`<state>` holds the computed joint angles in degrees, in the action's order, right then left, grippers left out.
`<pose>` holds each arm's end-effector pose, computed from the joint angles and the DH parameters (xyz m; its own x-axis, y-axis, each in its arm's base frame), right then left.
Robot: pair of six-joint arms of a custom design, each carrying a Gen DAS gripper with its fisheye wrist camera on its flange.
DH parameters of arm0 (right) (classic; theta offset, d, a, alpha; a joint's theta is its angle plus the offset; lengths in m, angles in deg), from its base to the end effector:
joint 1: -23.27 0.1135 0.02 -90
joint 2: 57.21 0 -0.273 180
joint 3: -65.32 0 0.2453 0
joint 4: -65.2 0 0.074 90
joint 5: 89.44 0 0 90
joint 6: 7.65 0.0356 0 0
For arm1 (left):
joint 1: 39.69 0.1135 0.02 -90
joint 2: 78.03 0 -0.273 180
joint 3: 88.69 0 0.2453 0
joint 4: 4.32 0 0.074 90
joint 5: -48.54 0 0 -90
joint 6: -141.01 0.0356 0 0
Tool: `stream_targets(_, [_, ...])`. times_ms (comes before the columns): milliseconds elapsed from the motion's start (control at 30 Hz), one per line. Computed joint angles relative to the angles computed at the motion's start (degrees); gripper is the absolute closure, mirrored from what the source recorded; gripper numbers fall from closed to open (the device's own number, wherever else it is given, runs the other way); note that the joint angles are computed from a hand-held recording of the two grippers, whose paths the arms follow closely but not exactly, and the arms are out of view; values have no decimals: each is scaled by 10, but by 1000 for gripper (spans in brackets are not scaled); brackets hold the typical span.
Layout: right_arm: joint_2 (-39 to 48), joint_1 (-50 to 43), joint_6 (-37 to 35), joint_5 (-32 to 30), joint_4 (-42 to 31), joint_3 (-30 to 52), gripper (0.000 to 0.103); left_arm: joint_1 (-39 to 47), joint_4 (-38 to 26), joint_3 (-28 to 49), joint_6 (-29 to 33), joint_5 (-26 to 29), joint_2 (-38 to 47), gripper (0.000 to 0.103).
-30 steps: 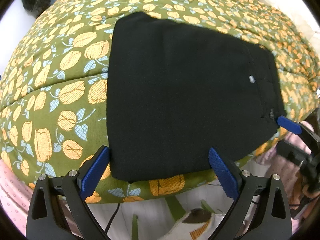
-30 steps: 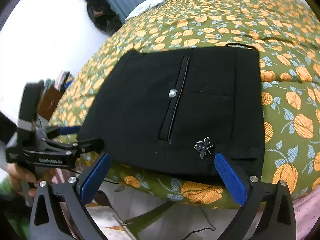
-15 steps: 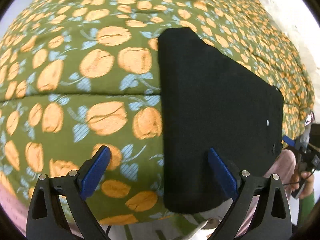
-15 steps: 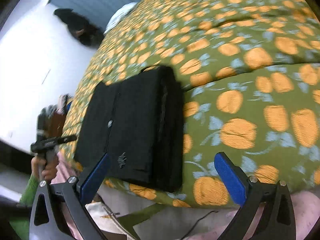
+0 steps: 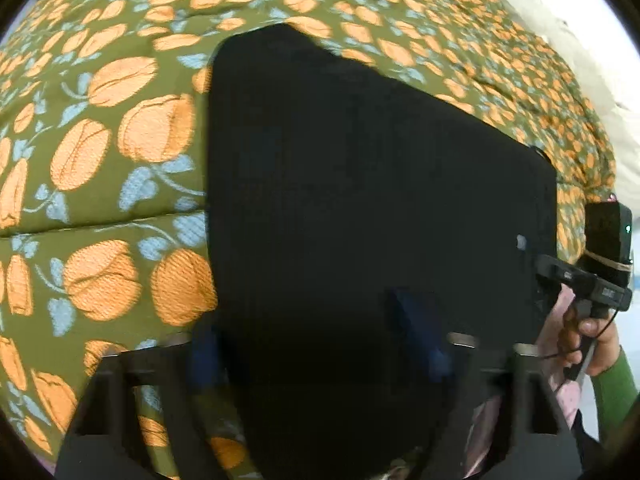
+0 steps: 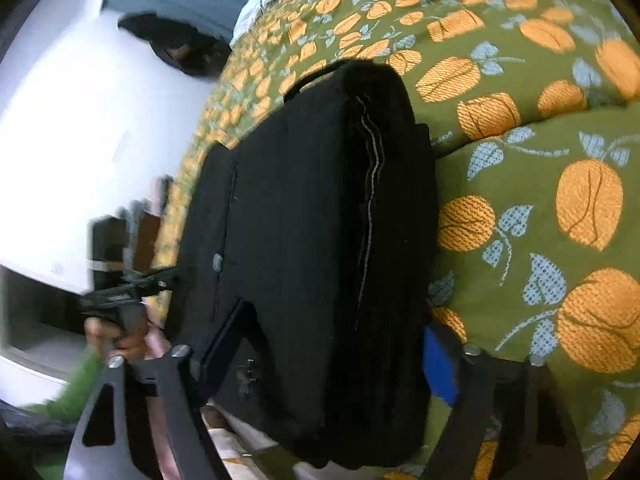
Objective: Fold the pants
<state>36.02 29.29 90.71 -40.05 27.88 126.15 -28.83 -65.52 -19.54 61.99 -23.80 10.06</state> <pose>0.2736 0.0521 0.1599 -0.9671 0.0090 -0.2542 -0.1651 0.7378 0.6545 0.2588 0.0386 0.2004 -0.9743 -0.0021 -0.2250 0.0581 0.9636 -0.2608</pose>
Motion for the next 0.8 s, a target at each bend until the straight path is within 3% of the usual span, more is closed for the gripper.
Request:
stream_targets(33, [-6, 4, 5, 2, -1, 6, 46, -12, 4, -4, -8, -15, -17, 59])
stream_targets(100, [-48, 18, 14, 14, -7, 5, 58, -25, -11, 8, -22, -25, -39, 78])
stream_targets(267, [-114, 55, 42, 24, -29, 47, 65, -9, -77, 85, -18, 43, -72, 82])
stream_targets(467, [-37, 91, 63, 63, -25, 224, 65, -40, -64, 246, -45, -10, -28, 82])
stream_targets(567, [42, 72, 86, 53, -22, 315, 64, -40, -29, 304, -54, -31, 19, 76])
stream_targets(600, [81, 65, 94, 72, -38, 356, 57, -47, -5, 310, -52, -69, 38, 65])
stream_targets(633, [113, 65, 98, 101, -62, 391, 53, -54, 23, 301, -55, -116, 51, 46])
stream_targets(667, [131, 63, 103, 143, -95, 411, 44, -59, 45, 288, -60, -158, 57, 41])
stream_targets(700, [134, 59, 107, 179, -115, 408, 43, -62, 65, 262, -63, -207, 60, 40])
stream_targets(733, [130, 53, 110, 187, -119, 397, 43, -60, 71, 239, -60, -223, 56, 40])
stream_targets(800, [79, 39, 108, 191, -99, 323, 42, -39, 98, 153, -47, -205, 11, 38])
